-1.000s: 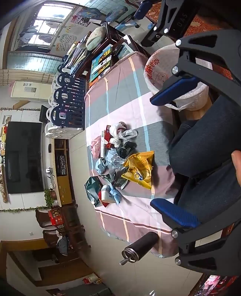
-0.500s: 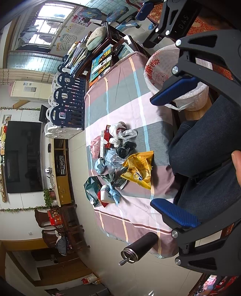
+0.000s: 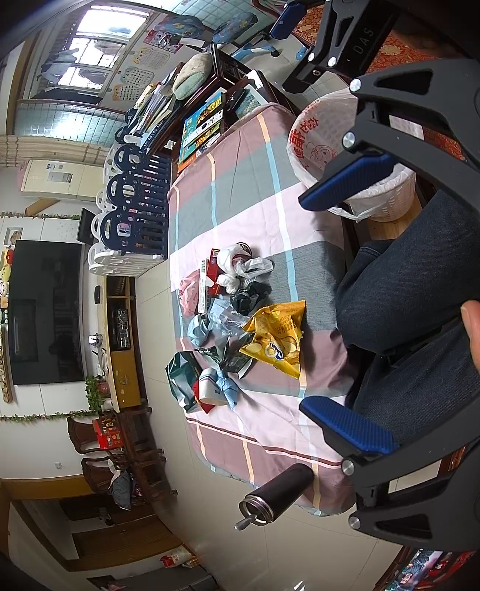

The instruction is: Collect trash

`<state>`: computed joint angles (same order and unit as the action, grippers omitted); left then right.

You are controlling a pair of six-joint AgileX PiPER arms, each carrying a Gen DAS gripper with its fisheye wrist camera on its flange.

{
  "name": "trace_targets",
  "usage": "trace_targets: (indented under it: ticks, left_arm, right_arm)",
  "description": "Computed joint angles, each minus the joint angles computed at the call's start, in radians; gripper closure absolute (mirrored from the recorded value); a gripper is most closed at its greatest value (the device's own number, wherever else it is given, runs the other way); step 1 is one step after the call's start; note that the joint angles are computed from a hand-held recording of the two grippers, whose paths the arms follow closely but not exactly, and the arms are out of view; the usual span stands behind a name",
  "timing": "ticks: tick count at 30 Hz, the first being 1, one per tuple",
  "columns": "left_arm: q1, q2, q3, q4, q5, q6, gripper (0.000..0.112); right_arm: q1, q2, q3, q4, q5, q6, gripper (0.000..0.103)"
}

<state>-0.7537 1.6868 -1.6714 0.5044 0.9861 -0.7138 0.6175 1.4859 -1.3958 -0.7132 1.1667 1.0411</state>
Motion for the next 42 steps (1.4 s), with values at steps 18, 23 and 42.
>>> trace_targets:
  ticks: [18, 23, 42]
  left_arm:
    - [0.002, 0.000, 0.002, -0.004, -0.003, 0.002, 0.012]
    - [0.004, -0.001, 0.003, -0.008, -0.004, 0.005, 0.012]
    - [0.005, 0.000, 0.002, -0.009, -0.004, 0.005, 0.012]
  right_arm:
    - [0.002, 0.003, -0.002, -0.004, 0.003, 0.001, 0.003]
    - [0.001, 0.003, -0.003, -0.001, 0.005, -0.001, 0.003]
    - [-0.006, -0.006, -0.004, -0.001, 0.016, -0.012, 0.003]
